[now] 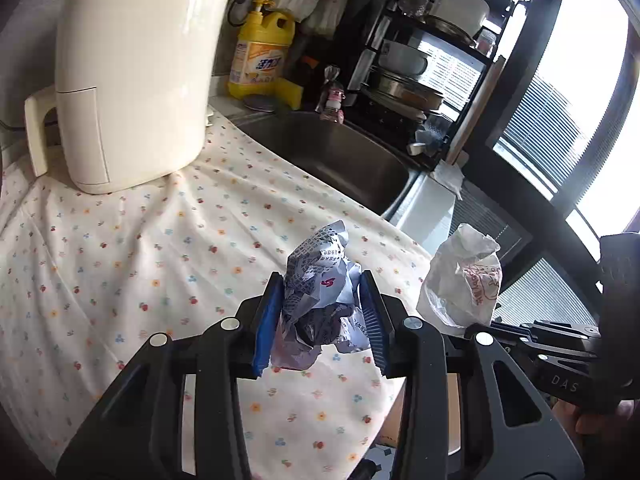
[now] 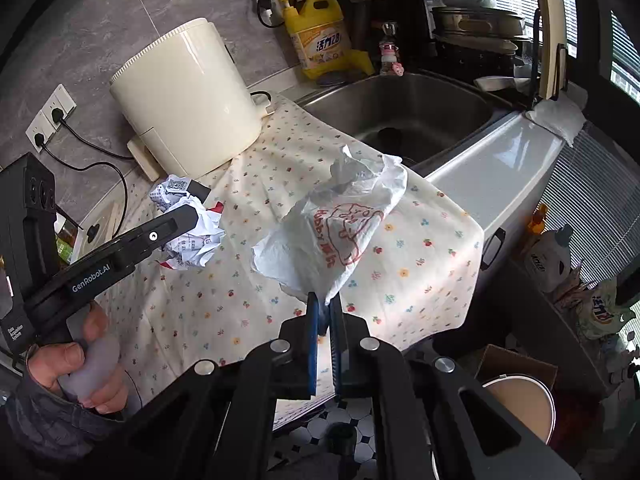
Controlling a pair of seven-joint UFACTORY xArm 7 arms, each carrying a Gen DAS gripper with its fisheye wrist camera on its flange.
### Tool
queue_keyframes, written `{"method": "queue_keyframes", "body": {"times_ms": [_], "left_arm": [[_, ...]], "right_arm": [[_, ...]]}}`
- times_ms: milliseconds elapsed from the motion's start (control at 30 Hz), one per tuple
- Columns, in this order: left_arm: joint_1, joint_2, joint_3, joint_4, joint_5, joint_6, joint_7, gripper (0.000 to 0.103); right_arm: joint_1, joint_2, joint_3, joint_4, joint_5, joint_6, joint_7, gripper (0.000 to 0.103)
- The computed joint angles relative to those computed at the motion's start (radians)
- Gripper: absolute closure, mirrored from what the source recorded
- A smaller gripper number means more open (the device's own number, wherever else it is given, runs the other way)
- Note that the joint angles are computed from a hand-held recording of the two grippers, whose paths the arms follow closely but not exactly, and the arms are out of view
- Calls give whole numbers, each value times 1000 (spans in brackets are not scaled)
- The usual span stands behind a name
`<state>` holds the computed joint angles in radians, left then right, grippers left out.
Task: Collect trash
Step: 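Carry the crumpled foil and white wrapper over the white bin with both grippers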
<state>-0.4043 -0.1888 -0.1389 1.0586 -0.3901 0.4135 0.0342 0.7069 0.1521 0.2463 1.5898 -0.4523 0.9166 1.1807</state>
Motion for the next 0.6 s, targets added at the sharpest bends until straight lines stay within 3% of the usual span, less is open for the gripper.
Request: {"method": "queue_keyframes", "body": {"times_ms": [267,600], "left_arm": [[-71,86,-84,68,47,32,-48,63],[-160,209,-155,138,128,93,-131,63]], "right_arm": [[-84,-290,49,-339,46,-3,117,96],[-168,-607,104,-691,232,0,159,96]]}}
